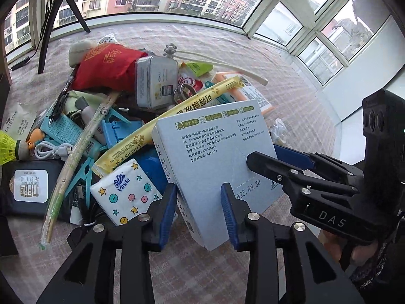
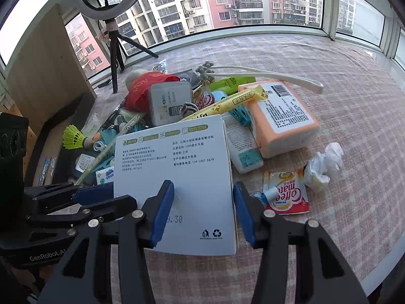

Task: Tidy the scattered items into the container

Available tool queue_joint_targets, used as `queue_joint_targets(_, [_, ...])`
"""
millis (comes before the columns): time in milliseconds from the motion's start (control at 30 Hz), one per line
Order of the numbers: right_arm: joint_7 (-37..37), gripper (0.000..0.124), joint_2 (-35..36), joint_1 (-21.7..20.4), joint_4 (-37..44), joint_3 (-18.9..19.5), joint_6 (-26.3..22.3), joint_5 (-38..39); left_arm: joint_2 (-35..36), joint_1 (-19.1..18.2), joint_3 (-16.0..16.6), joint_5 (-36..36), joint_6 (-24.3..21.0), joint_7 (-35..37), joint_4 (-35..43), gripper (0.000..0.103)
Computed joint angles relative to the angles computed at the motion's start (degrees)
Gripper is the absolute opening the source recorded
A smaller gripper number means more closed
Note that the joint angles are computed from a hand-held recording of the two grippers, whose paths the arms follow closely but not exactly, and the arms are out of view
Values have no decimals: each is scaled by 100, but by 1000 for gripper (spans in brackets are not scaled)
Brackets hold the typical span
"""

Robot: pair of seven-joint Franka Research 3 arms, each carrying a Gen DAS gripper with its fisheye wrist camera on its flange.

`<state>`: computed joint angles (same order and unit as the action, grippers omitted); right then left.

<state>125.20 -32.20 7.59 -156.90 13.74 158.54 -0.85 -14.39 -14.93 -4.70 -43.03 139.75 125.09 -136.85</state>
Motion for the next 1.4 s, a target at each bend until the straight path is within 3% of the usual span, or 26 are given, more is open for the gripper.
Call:
queue_joint_targets(233, [431, 48, -102, -97, 405, 391, -218, -280, -390, 84, 237, -12, -51, 178, -6, 33])
queue_joint_targets(433, [762, 48, 500, -27, 1156, 685, -64, -644, -734, 343, 526, 288, 104, 274, -57, 33])
queue_joint_targets(700, [1156, 48, 2365, 363, 3078, 941, 19, -1615, -876, 970, 1130, 727, 285, 262, 26, 33])
queue_joint_targets(967, [1338, 48, 4510, 1300, 5474, 812, -357, -2356, -388, 1734, 1642, 835, 397, 560, 480, 33])
queue_joint_targets(1167, [829, 48, 5903, 2044, 7291, 528, -890, -2184, 263, 2333, 1712, 569, 315, 900, 1011, 33])
queue_joint_targets(1400, [193, 48, 7094, 2673, 9155, 119, -1610, -1732, 1019, 2899, 1458, 273, 356, 1199, 1679, 33])
